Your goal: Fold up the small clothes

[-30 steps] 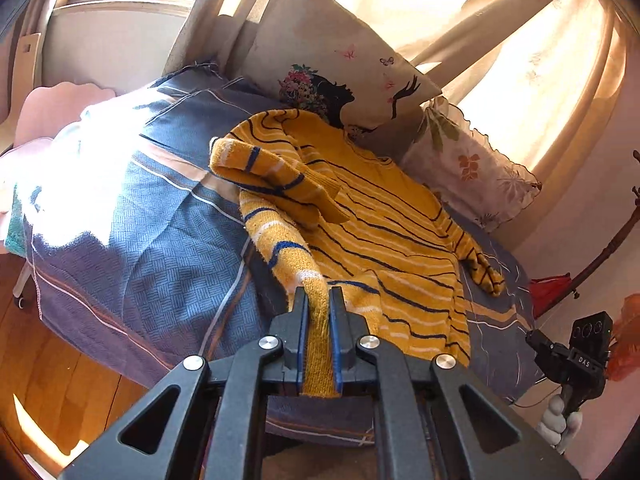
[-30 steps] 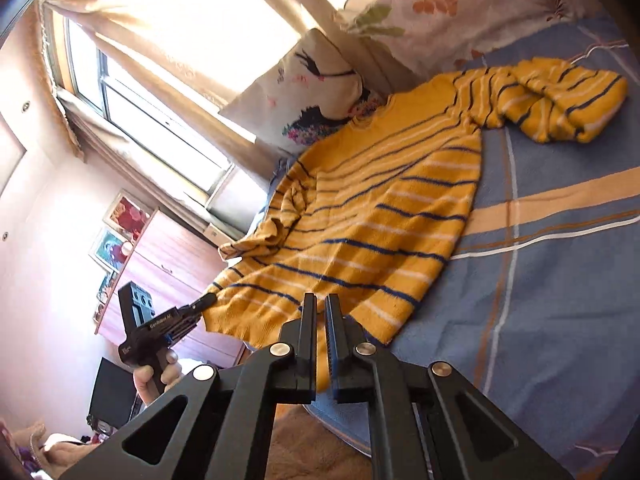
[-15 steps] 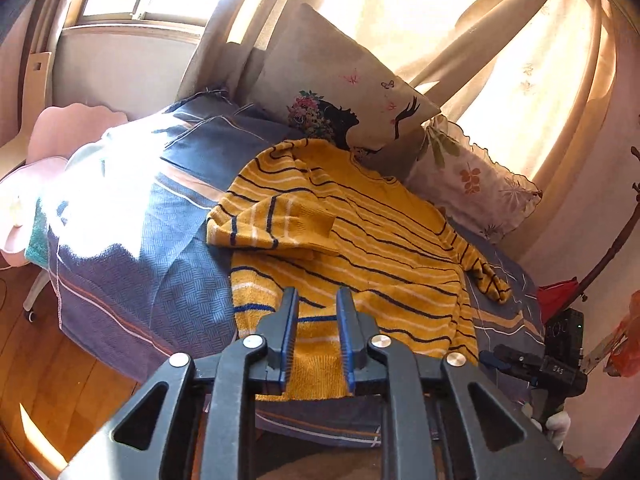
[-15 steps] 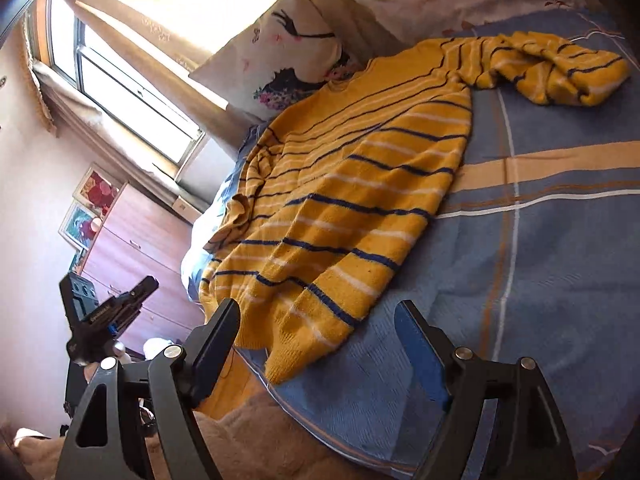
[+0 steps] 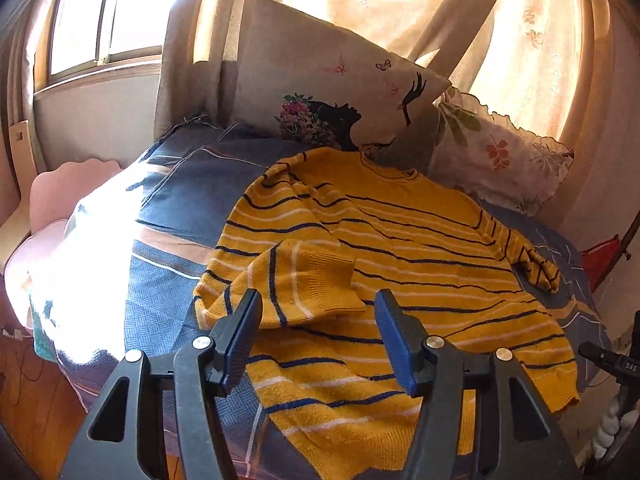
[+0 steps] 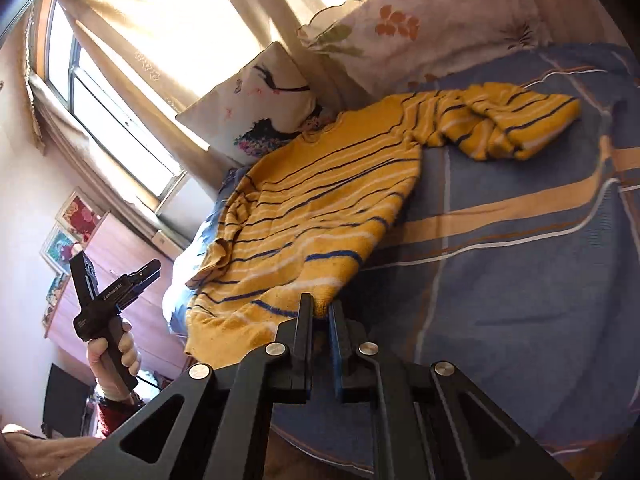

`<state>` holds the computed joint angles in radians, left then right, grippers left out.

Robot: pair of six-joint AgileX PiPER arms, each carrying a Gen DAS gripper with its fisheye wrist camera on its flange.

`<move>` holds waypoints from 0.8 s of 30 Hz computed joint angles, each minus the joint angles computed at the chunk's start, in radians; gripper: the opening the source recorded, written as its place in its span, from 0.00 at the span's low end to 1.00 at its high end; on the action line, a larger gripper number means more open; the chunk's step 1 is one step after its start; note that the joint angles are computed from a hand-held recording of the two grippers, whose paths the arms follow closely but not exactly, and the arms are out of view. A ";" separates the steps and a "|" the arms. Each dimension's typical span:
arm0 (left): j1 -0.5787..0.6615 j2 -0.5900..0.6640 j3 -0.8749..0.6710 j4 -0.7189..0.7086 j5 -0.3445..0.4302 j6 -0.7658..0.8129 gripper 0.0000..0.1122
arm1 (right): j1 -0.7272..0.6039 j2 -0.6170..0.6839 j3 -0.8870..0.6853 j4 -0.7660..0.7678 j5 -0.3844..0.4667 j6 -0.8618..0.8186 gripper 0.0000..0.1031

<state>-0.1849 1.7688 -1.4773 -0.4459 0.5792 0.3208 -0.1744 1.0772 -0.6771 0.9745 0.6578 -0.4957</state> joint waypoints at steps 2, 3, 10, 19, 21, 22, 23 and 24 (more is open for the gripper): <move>-0.027 0.059 -0.051 0.047 0.018 -0.022 0.55 | -0.023 -0.047 0.003 -0.165 0.000 0.130 0.09; -0.041 0.089 -0.076 0.081 0.024 -0.043 0.56 | -0.050 -0.064 0.008 -0.203 0.001 0.159 0.09; -0.102 0.384 -0.487 0.526 0.253 -0.454 0.03 | -0.215 0.048 -0.036 -0.101 -0.020 0.071 0.59; 0.102 0.372 -0.655 0.526 0.305 -0.679 0.05 | -0.250 0.293 -0.280 -0.574 -0.142 0.465 0.74; 0.109 0.301 -0.562 0.498 0.252 -0.666 0.21 | -0.245 0.346 -0.342 -0.652 -0.143 0.526 0.74; 0.110 0.272 -0.521 0.476 0.225 -0.660 0.34 | -0.224 0.372 -0.379 -0.709 -0.143 0.552 0.74; 0.110 0.243 -0.476 0.451 0.193 -0.650 0.40 | -0.190 0.401 -0.424 -0.789 -0.138 0.598 0.74; 0.104 0.221 -0.443 0.433 0.172 -0.639 0.40 | -0.153 0.435 -0.473 -0.858 -0.131 0.633 0.74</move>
